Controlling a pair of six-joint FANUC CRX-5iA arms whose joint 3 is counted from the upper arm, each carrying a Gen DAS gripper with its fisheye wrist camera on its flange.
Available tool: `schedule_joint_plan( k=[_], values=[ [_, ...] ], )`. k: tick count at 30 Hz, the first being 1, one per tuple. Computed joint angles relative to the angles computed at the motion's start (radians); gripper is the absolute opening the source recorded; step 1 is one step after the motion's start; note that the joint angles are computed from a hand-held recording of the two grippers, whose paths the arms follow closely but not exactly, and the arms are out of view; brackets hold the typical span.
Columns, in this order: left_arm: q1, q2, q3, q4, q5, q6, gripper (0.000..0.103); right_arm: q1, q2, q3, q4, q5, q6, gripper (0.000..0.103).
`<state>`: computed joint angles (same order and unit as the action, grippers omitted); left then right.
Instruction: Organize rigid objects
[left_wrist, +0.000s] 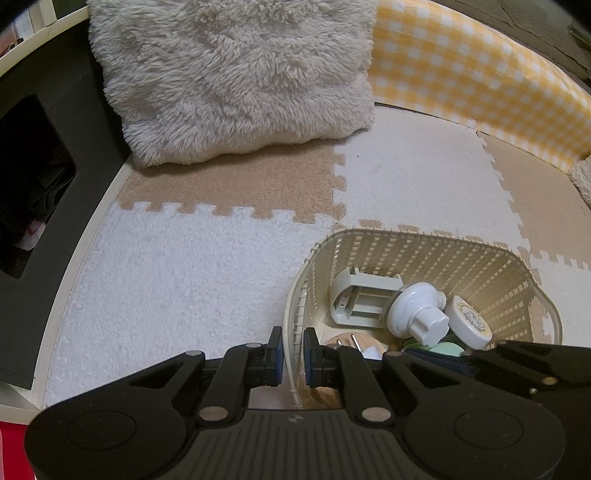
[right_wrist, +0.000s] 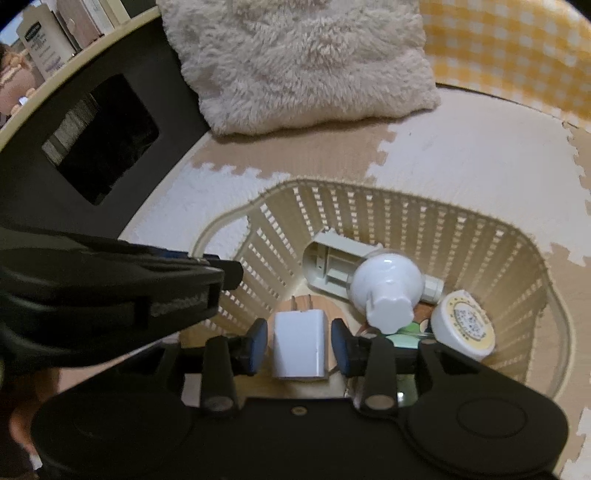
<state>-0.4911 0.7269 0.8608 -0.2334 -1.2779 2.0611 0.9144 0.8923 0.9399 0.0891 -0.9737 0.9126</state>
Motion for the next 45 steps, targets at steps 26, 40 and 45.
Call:
schedule_joint_plan(
  k=[26,40,45],
  values=[
    [-0.003,-0.009,-0.008,-0.013,0.002,0.008,0.015,0.054,-0.398,-0.652,0.399,0.374,-0.425,0.060],
    [-0.079,-0.291,-0.276,-0.148,0.201,0.119,0.057,0.070,-0.539,-0.895,0.734,0.432,-0.754,0.064],
    [-0.134,-0.401,-0.383,-0.225,0.263,0.194,0.068,0.077,-0.582,-0.969,0.869,0.431,-0.885,0.066]
  ],
)
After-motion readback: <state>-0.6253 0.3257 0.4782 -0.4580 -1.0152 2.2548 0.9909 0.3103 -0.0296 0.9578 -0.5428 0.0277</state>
